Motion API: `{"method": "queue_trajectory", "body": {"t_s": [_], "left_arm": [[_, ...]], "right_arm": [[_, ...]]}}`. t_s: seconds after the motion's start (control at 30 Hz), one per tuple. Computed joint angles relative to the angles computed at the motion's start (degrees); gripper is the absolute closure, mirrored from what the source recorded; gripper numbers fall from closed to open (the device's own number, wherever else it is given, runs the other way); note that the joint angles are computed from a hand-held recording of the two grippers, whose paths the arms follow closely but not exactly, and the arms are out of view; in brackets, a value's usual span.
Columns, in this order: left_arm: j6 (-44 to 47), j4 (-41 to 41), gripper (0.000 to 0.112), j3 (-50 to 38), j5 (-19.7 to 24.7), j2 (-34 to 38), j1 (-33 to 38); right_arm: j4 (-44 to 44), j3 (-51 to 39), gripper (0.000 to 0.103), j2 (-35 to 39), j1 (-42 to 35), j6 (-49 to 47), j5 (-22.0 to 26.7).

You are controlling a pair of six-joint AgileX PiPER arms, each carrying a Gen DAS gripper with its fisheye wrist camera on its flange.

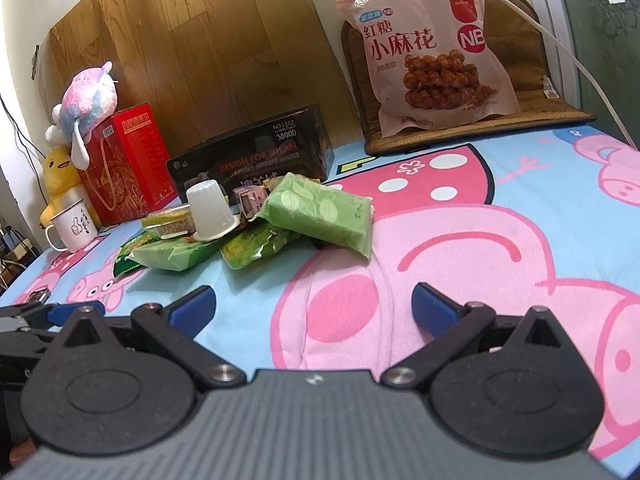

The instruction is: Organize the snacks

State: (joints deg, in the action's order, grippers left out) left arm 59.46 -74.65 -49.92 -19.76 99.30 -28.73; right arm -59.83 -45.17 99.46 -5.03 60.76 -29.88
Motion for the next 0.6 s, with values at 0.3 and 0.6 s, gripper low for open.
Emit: {"method": "queue_trajectory", "body": {"t_s": [0.3, 0.6], "left_arm": [[-8.98, 8.75, 0.009, 0.61, -2.65, -0.84, 2.19], [-14.24, 13.79, 0.01, 1.05, -5.2, 0.84, 3.53]], "right_arm": [[1.08, -0.05, 0.0, -0.17, 0.82, -1.48, 1.46], [3.02, -0.18, 0.0, -0.6, 2.48, -3.74, 4.08]]}}
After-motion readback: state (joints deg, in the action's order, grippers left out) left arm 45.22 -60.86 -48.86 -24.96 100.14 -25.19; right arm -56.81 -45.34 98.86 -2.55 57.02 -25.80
